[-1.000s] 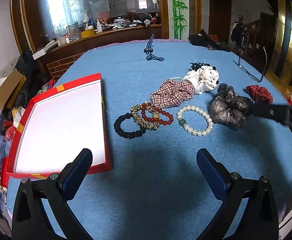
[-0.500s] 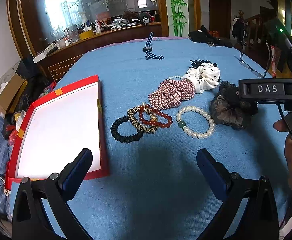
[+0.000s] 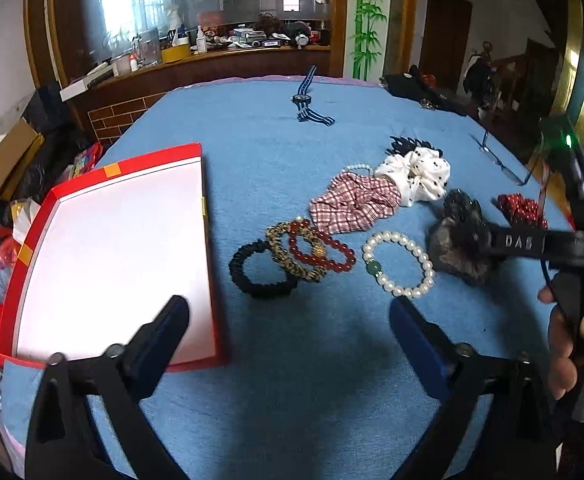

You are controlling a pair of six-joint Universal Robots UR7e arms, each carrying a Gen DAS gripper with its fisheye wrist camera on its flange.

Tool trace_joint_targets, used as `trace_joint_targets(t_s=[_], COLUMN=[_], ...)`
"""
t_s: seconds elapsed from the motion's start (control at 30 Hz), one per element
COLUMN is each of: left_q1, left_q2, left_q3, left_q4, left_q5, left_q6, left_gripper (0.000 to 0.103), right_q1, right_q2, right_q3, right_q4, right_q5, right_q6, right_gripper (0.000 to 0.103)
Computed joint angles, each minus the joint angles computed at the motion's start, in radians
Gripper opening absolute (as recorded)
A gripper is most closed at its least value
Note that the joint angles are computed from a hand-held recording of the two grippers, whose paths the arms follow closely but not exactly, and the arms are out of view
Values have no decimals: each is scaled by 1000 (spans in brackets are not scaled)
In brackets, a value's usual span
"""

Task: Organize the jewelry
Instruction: 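Close the right gripper on the grey sheer scrunchie and lift it, then grasp the pearl bracelet with the left gripper while the right gripper holds the scrunchie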

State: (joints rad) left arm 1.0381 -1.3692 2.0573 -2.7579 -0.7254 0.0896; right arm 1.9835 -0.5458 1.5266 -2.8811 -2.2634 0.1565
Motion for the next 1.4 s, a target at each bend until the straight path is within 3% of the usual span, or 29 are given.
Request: trace_joint_targets(t_s=[0.1,0.23,0.43,0.53,0.77,0.9,1.07,1.2,1.27,1.4], left_q1=[17,28,40,52,66,73,53,51,42,23], left_q2=[-4,13,81,120,192,225,239,212,196,165], left_q3=[-24,-56,-127,-165,-228,-259,-233,-192,-165,-140], left_q4=[62,131,219,268,311,338,272,221,179,120], left_q5=[-60,-139,-223,-255,-242,-235,-191,-216,-205,-196], left_q6=[-27,-51,-92,-124,-173,-187,-146,-126,-105,-74], left_gripper=[78,62,57,47,31,15,10,9,0,0], right_q1=[-10,-19,-59,-60,-61,-61,-65,-64,-62,-54], right_q2=[-12,-34,-73,-82,-95,-99,-100,-100,-99,-94], right_q3=[27,85,167,186,206,212,214,218,220,219], right_q4=[-43,-187,-376,-434,-472,-481,-482,-501,-512,-527], right_q5=[43,87,187,187,232,244,256,261,259,255], right_q6=[-29,-73,-92,-104,-118,-127,-128,-142,-149,-173], right_gripper=[39,28,25,25,25,26,26,26,26,26])
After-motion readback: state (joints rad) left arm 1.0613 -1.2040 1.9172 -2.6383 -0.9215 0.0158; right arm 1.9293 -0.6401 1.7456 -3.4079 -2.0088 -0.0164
